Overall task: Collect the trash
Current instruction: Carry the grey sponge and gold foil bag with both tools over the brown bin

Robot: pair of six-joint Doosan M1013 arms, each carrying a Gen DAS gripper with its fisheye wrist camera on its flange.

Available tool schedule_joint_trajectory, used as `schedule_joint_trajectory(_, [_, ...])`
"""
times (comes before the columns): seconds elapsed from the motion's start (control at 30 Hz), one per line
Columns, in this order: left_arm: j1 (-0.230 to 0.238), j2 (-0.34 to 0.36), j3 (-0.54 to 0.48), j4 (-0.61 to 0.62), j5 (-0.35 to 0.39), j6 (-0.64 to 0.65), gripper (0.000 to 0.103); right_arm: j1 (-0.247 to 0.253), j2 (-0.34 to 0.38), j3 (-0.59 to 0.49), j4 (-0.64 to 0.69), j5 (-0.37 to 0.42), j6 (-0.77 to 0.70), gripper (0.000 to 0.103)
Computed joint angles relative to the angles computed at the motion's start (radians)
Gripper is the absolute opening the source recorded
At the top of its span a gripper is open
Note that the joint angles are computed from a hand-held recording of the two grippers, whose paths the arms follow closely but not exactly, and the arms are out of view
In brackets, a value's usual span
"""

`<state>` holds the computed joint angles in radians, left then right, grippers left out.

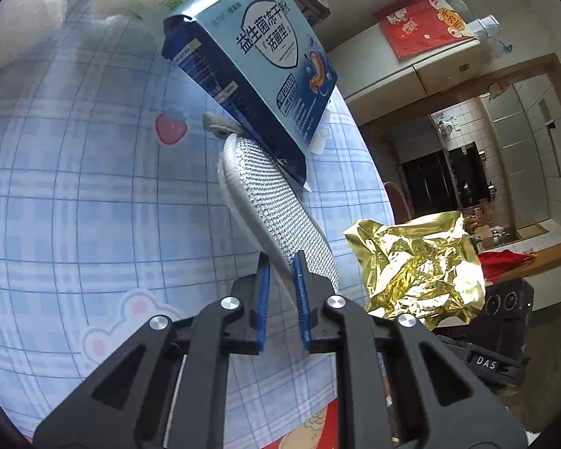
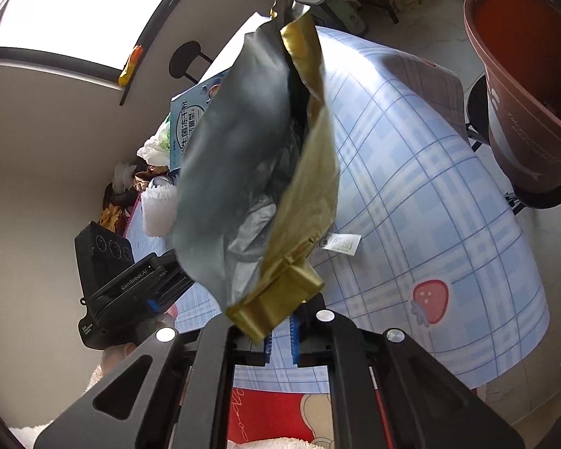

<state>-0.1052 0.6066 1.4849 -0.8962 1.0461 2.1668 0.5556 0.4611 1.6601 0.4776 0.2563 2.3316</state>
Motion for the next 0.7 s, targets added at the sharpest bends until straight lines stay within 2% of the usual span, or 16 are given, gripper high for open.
schedule_joint_trajectory(0.2, [0.029,-0.075,0.056,0.014,-0.07,0.061,0.012,0.008,-0.025,0.008,-0.163,0.0,0.092,0.007])
schedule_joint_trajectory(0.3, [0.055,-0.12,0.1,0.011,-0.108,0.105,0.012,0.008,-0.029,0.01,-0.181,-0.011,0.079,0.007])
schedule_joint_trajectory(0.57, [0.115,-0.216,0.17,-0.017,-0.185,0.125,0.012,0.01,-0.05,0.012,-0.248,-0.042,0.089,0.007])
schedule_joint_trajectory(0.7, [0.115,-0.26,0.179,-0.024,-0.235,0.163,0.012,0.009,-0.067,0.022,-0.355,-0.063,0.17,0.007])
